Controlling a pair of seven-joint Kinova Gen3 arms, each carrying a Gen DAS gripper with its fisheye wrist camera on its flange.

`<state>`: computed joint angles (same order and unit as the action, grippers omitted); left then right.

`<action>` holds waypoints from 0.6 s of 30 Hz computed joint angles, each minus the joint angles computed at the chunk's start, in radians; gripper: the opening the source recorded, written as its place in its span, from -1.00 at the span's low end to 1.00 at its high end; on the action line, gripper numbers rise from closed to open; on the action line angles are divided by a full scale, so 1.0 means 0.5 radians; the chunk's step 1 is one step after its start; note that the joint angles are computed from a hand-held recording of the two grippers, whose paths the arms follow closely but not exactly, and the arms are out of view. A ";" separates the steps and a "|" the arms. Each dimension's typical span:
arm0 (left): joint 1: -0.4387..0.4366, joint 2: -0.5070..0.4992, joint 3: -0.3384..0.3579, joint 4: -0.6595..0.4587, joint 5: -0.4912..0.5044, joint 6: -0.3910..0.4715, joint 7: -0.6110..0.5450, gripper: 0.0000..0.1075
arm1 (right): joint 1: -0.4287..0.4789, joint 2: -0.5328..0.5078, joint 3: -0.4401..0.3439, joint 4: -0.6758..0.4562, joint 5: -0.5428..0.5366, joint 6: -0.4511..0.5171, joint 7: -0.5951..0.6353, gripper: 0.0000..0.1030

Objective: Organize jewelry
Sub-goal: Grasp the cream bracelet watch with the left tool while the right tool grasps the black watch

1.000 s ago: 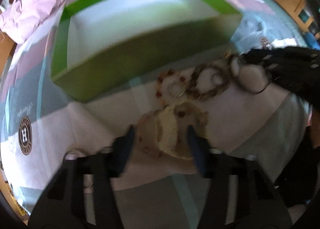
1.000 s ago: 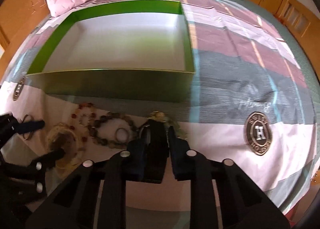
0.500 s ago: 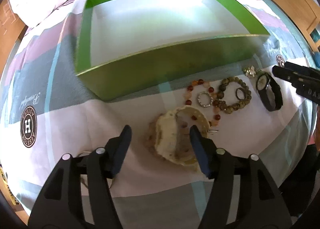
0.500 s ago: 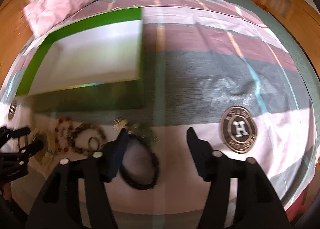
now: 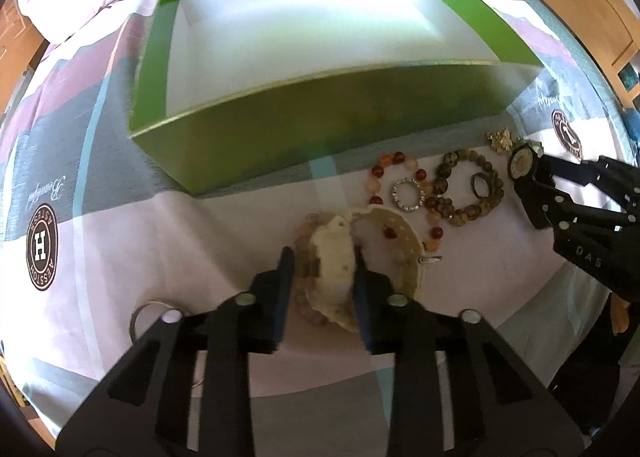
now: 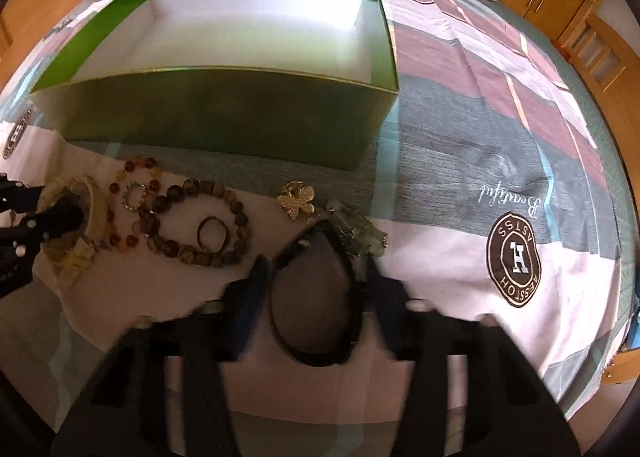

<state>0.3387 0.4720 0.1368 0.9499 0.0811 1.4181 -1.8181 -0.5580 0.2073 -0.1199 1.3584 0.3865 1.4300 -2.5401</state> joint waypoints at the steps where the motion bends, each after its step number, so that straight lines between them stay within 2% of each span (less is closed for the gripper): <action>1: -0.013 -0.002 0.002 0.000 0.013 0.003 -0.005 -0.65 | -0.002 -0.005 0.001 0.005 0.001 -0.008 0.009 -0.31; 6: -0.051 -0.016 0.005 0.001 0.045 0.013 -0.040 -0.68 | 0.043 -0.072 -0.005 0.054 -0.055 -0.122 0.023 -0.40; 14: 0.007 -0.038 0.000 0.069 -0.022 -0.063 -0.054 -0.49 | 0.050 -0.049 -0.022 0.010 -0.054 -0.126 0.070 -0.37; 18: 0.031 -0.042 0.001 0.086 -0.039 -0.092 -0.039 -0.52 | 0.029 -0.053 -0.027 0.023 -0.046 -0.131 0.059 -0.34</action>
